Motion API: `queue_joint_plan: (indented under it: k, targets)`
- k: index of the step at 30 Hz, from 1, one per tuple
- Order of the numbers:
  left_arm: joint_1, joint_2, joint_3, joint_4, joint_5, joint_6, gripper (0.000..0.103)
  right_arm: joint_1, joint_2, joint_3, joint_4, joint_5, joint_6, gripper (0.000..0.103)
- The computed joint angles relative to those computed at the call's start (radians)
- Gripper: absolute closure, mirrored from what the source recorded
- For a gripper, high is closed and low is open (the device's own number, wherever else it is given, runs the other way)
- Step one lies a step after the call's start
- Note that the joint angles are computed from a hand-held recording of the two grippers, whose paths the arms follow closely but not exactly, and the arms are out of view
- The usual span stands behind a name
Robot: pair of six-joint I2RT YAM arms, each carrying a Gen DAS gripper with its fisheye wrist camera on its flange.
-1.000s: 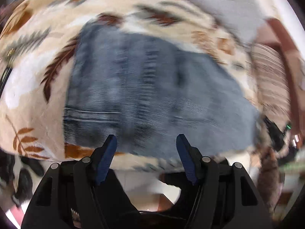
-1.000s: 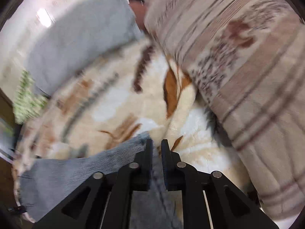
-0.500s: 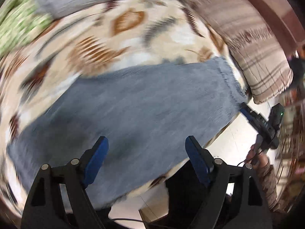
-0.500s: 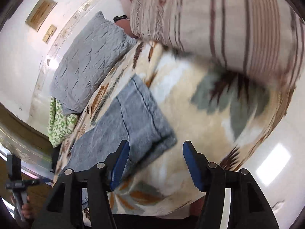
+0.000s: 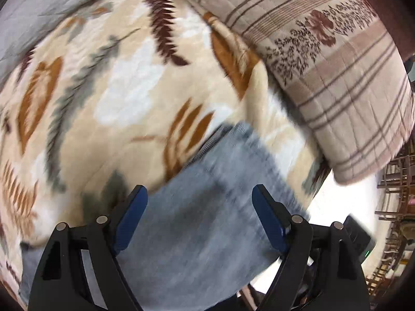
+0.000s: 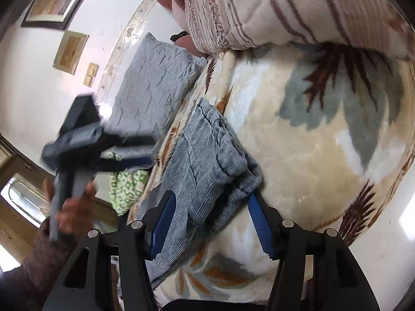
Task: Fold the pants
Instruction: 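Grasp the leg hems with the right gripper and fold toward the waistband, then grasp the jeans hem edge with the left gripper while the right gripper holds the hems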
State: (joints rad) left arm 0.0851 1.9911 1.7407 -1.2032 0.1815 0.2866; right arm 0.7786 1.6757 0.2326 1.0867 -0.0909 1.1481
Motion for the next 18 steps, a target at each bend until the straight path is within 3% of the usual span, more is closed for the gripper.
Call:
queue_joint_plan:
  k: [4, 10, 14, 18]
  targets:
    - [-0.018, 0.129, 0.142, -0.066, 0.004, -0.004, 0.02, 0.007, 0.064, -0.034, 0.136, -0.002, 0.026, 0.044]
    - [-0.015, 0.224, 0.283, -0.155, 0.054, 0.095, 0.02, 0.034, 0.168, -0.089, 0.34, 0.002, 0.055, 0.042]
    - [-0.049, 0.308, 0.365, -0.215, 0.033, 0.156, 0.02, 0.037, 0.17, -0.073, 0.34, 0.001, 0.044, 0.04]
    - [-0.082, 0.323, 0.334, -0.175, -0.006, 0.177, 0.02, 0.03, 0.219, -0.063, 0.409, -0.004, 0.054, 0.04]
